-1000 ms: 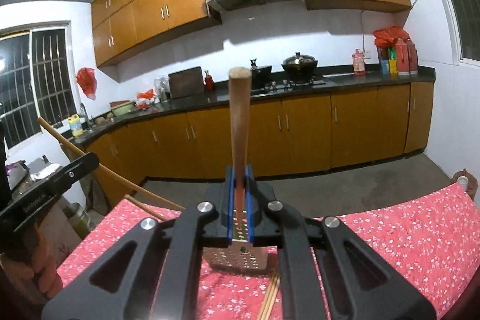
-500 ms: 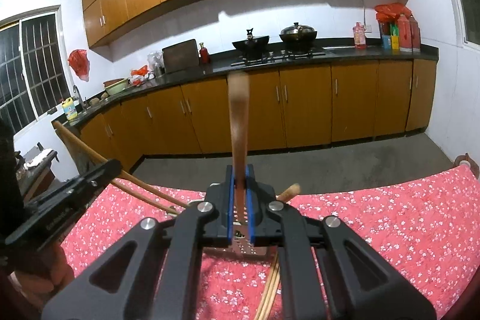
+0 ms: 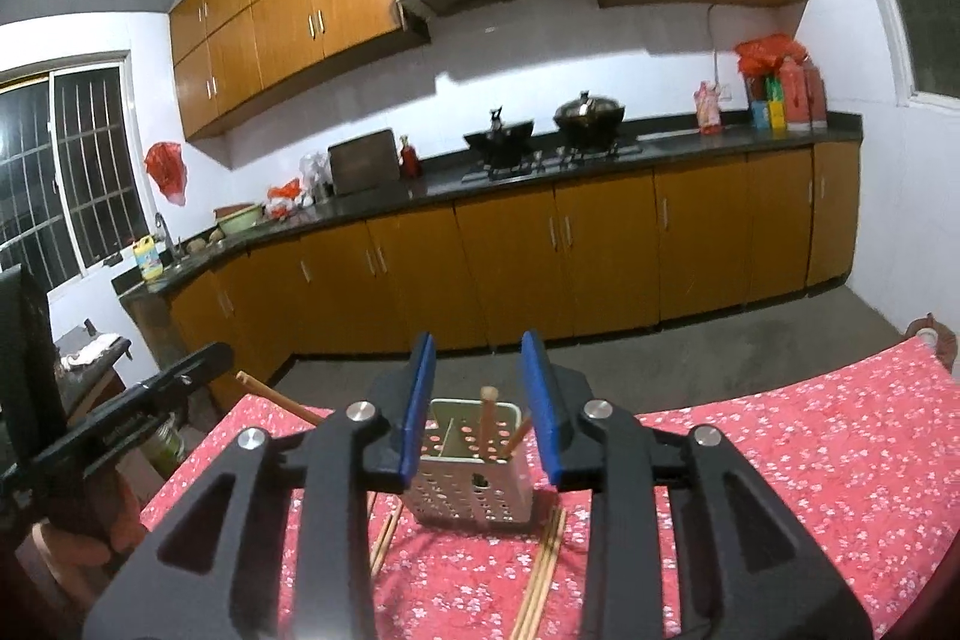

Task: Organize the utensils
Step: 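Insert the chopsticks into the holder and open both grippers, then close the left gripper on a third chopstick while the right gripper grasps another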

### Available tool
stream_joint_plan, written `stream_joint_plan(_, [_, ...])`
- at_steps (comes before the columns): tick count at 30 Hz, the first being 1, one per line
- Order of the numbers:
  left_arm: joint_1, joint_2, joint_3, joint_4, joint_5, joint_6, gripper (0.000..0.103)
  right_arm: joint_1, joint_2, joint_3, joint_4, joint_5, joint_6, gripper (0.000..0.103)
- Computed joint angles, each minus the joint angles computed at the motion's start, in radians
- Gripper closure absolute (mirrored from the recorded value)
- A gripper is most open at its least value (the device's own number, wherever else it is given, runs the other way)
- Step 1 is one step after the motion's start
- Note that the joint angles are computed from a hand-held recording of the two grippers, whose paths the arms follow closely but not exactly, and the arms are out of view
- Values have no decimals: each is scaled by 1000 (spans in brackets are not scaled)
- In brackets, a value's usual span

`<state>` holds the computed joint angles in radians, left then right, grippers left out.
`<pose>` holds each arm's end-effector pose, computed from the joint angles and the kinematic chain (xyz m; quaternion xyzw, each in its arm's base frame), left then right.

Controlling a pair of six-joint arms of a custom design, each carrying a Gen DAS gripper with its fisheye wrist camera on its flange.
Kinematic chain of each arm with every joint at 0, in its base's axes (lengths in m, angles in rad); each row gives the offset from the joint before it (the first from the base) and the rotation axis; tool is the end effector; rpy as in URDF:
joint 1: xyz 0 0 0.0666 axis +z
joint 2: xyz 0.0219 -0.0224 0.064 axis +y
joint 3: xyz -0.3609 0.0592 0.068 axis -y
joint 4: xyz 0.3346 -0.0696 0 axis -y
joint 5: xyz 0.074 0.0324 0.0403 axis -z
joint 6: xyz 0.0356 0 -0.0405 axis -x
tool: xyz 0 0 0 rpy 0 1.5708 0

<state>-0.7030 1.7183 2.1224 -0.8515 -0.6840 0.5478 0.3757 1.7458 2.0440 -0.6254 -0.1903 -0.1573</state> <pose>0.4273 -0.3331 0.5650 -0.1163 0.8088 -0.0636 0.5730 0.5322 0.2167 0.5372 -0.1432 0.7983 0.2272 0.5391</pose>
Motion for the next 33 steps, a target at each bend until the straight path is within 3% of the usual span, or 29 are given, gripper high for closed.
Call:
stream_joint_plan(4, [-25,-74,-107,48,-52,18,87,-21,-93,-164,78,51,0,71])
stream_joint_plan(5, [-30,-86,-125,51,-62,24,84,-26,-103,-189,80,65,0,71])
stream_joint_plan(6, [-39,-111,-169,52,-90,42,75,-33,-111,-219,68,83,-3,70])
stream_joint_plan(7, [-43,-117,-183,38,-104,58,65,-41,-109,-229,54,82,-5,70])
stream_joint_plan(10, [-46,-115,-219,-83,-122,140,63,-57,-62,-255,-67,84,-18,71])
stream_joint_plan(13, [-33,-98,-256,-197,-65,251,63,-54,-8,-284,-161,45,-21,80])
stream_joint_plan(16, [-29,-82,-299,-255,-17,320,64,-39,21,-317,-199,0,-33,82])
stream_joint_plan(23, [-32,-83,-414,-231,94,385,64,8,38,-367,-192,-12,-20,83])
stream_joint_plan(33, [-32,-67,-447,-216,168,411,64,33,45,-371,-180,111,46,92])
